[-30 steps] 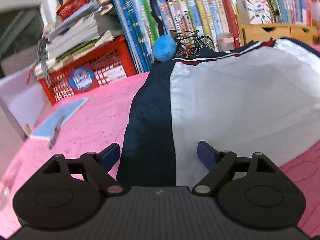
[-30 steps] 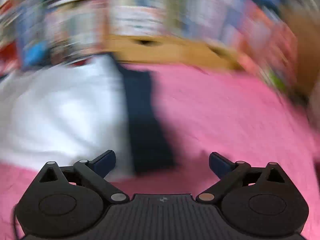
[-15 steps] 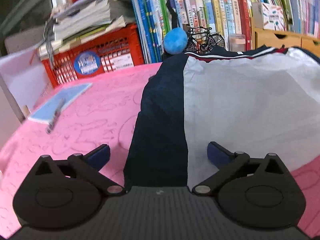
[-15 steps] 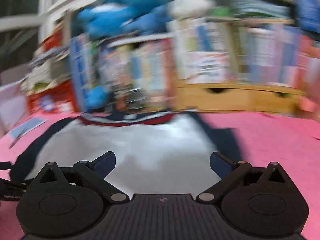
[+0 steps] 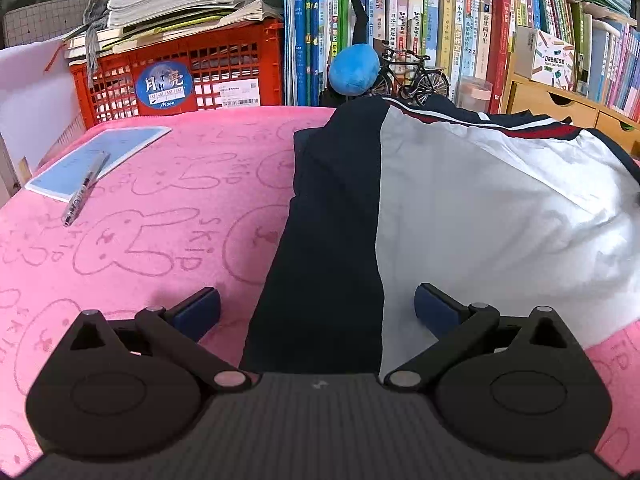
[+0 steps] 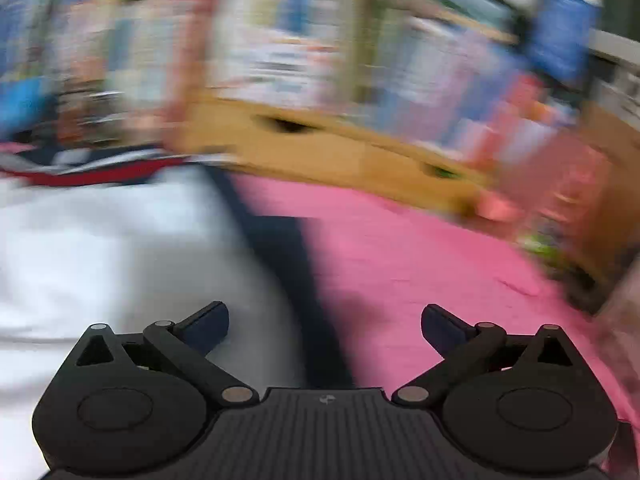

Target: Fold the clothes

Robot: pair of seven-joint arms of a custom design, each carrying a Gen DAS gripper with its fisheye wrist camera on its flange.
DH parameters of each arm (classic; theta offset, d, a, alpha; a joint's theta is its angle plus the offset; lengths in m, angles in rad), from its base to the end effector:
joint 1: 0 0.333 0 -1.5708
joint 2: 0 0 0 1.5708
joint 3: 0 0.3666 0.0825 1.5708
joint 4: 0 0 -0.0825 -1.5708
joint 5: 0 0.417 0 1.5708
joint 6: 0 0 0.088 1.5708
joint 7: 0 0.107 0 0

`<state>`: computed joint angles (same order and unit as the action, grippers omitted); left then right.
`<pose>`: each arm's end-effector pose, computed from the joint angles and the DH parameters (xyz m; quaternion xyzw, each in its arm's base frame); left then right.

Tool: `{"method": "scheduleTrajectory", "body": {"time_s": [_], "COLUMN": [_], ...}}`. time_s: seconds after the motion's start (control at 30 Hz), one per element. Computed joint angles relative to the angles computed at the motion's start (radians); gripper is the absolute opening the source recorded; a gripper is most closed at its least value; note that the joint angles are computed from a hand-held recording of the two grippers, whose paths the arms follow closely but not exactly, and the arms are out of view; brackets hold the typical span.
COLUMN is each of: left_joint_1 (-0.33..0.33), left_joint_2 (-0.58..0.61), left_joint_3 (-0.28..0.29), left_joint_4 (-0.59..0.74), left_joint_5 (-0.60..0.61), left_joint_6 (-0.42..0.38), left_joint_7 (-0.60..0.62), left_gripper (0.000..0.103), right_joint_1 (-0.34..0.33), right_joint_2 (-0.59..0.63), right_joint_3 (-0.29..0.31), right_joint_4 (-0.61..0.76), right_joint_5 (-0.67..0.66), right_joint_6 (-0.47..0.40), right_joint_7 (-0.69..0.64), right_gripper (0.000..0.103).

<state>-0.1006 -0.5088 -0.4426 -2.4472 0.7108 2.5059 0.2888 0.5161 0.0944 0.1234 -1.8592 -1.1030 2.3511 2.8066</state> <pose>0.3748 -0.2598 0.5512 -0.7141 0.5551 -0.2556 0.3414 0.5385 0.3812 0.5539 -0.6452 0.6059 -0.4023 0.2337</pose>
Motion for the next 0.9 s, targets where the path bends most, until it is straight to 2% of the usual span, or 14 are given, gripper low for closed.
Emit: {"method": "scheduleTrajectory", "body": {"time_s": [0.1, 0.17, 0.27, 0.37, 0.4, 0.43, 0.5, 0.57, 0.63, 0.67, 0.7, 0.8, 0.87, 0.9], "left_joint_1": [-0.001, -0.001, -0.002, -0.001, -0.001, -0.001, -0.001, -0.001, -0.001, -0.001, -0.003, -0.005, -0.006, -0.012], "left_joint_2": [0.000, 0.000, -0.001, -0.001, -0.001, -0.001, -0.002, 0.000, 0.000, -0.001, -0.003, -0.012, -0.027, -0.042], "left_joint_3": [0.000, 0.001, 0.003, 0.003, 0.003, 0.003, 0.004, 0.002, 0.002, 0.003, 0.005, 0.004, -0.027, -0.033], "left_joint_4": [0.001, 0.002, 0.002, 0.002, 0.002, 0.002, 0.001, 0.004, 0.004, 0.003, 0.002, 0.001, 0.021, 0.021], "left_joint_5": [0.001, 0.001, 0.000, 0.000, 0.000, 0.000, -0.001, -0.001, -0.001, -0.001, -0.002, -0.006, 0.004, 0.013], "left_joint_6": [-0.001, -0.002, -0.002, -0.003, -0.003, -0.002, -0.002, -0.005, -0.005, -0.004, -0.003, -0.014, -0.095, -0.110], "left_joint_7": [0.000, 0.001, 0.004, 0.005, 0.005, 0.006, 0.007, 0.005, 0.004, 0.004, 0.008, 0.020, 0.030, 0.031], "left_gripper": [0.103, 0.103, 0.103, 0.103, 0.103, 0.103, 0.103, 0.103, 0.103, 0.103, 0.103, 0.103, 0.102, 0.102], "right_joint_1": [-0.047, -0.067, -0.090, -0.110, -0.113, -0.122, -0.132, -0.134, -0.131, -0.131, -0.133, -0.147, -0.125, -0.095], "right_joint_2": [-0.088, -0.127, -0.185, -0.188, -0.183, -0.173, -0.152, -0.164, -0.192, -0.210, -0.233, -0.323, -0.367, -0.383], "right_joint_3": [-0.015, -0.002, 0.024, 0.032, 0.034, 0.044, 0.059, 0.050, 0.063, 0.065, 0.061, 0.040, 0.005, -0.027], "right_joint_4": [-0.098, -0.146, -0.224, -0.253, -0.257, -0.251, -0.236, -0.248, -0.253, -0.265, -0.289, -0.408, -0.482, -0.516], "right_joint_5": [0.125, 0.124, 0.093, 0.189, 0.237, 0.238, 0.180, 0.200, 0.195, 0.191, 0.202, 0.298, 0.406, 0.477], "right_joint_6": [0.090, 0.146, 0.289, 0.427, 0.439, 0.412, 0.322, 0.313, 0.247, 0.253, 0.297, 0.505, 0.609, 0.653], "right_joint_7": [0.047, 0.056, 0.054, -0.010, -0.051, -0.053, -0.002, 0.044, 0.078, 0.077, 0.067, 0.024, -0.037, -0.084], "right_gripper": [0.103, 0.103, 0.103, 0.103, 0.103, 0.103, 0.103, 0.103, 0.103, 0.103, 0.103, 0.103, 0.103, 0.103]}}
